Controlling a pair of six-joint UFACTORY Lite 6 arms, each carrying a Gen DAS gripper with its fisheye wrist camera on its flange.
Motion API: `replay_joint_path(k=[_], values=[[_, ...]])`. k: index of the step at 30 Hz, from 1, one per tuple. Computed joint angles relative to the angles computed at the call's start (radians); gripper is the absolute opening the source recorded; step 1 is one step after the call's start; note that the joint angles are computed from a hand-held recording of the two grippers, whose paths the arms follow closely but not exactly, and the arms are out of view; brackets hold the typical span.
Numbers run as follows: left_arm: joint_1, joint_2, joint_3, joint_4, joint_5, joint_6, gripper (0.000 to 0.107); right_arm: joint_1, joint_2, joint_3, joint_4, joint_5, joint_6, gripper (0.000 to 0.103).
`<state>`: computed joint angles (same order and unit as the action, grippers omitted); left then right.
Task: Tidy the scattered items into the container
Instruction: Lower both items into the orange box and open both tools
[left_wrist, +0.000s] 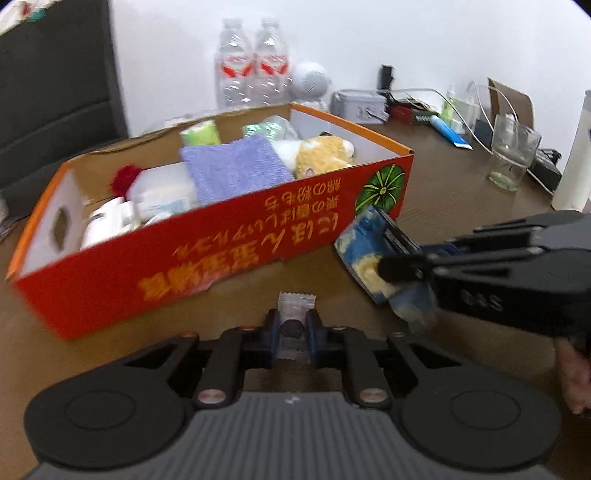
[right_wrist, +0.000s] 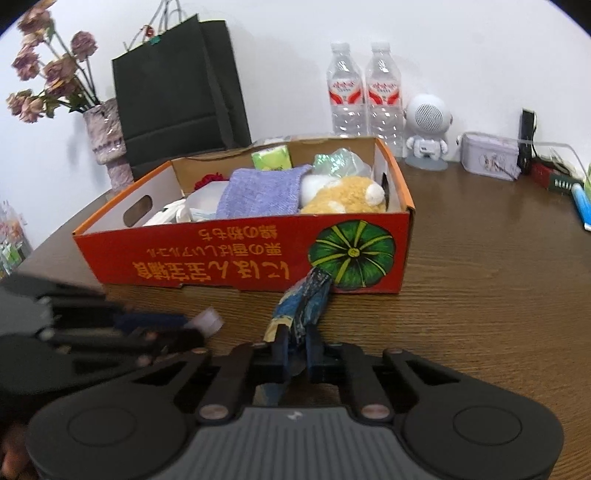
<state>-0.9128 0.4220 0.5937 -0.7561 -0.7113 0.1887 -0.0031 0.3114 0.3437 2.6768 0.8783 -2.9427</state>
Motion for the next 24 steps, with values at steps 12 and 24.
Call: replay_joint_path(k=[12,24], values=[[-0.19,-0.817,-0.318,-0.616,-0.113,0.454,0.015,-0.132,-0.826,-0.246,-0.548,-0.139,0.538,0.006],[0.475,-0.022,0.549,-0.808,0.533,0.897,0.015,0.143,0.106,0.847,-1.065,-0.574,1.284,0.008]])
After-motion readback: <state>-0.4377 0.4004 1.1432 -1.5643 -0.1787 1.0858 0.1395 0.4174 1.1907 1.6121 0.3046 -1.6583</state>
